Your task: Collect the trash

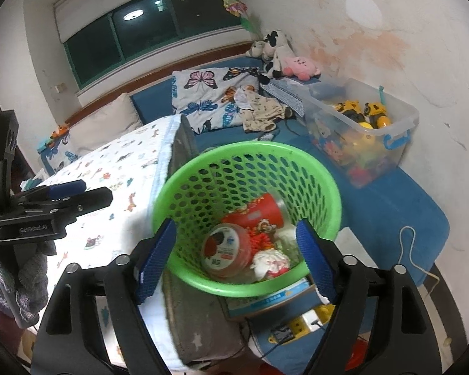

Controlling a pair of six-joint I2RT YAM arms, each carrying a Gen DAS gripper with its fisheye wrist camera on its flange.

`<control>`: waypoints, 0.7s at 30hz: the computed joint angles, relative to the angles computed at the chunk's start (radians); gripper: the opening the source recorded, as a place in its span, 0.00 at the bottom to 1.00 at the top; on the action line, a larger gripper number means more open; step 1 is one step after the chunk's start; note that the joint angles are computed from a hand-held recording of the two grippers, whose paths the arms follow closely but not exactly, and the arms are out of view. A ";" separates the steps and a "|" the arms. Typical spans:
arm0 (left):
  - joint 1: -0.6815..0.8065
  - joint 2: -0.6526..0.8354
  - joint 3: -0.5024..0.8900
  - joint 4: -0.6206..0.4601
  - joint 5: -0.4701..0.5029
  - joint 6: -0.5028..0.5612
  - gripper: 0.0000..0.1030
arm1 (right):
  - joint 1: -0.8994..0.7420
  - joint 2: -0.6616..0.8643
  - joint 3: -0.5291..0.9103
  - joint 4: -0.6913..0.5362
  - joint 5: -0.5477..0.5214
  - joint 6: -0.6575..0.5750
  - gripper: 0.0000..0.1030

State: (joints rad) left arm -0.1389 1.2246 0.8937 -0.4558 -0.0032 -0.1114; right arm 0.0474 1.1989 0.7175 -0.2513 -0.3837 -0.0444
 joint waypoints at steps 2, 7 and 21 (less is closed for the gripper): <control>0.029 -0.043 -0.021 -0.015 0.000 0.016 0.89 | 0.026 -0.012 -0.008 0.001 0.012 0.014 0.79; 0.100 -0.148 -0.072 -0.048 0.012 0.041 0.90 | 0.104 -0.062 -0.034 -0.004 0.048 0.057 0.81; 0.320 -0.430 -0.182 -0.171 0.052 0.151 0.93 | 0.364 -0.174 -0.079 -0.020 0.221 0.163 0.92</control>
State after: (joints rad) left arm 0.1815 0.7942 0.7113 -0.6270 0.0489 0.0396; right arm 0.4111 1.0249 0.6387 -0.2718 -0.1624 0.1187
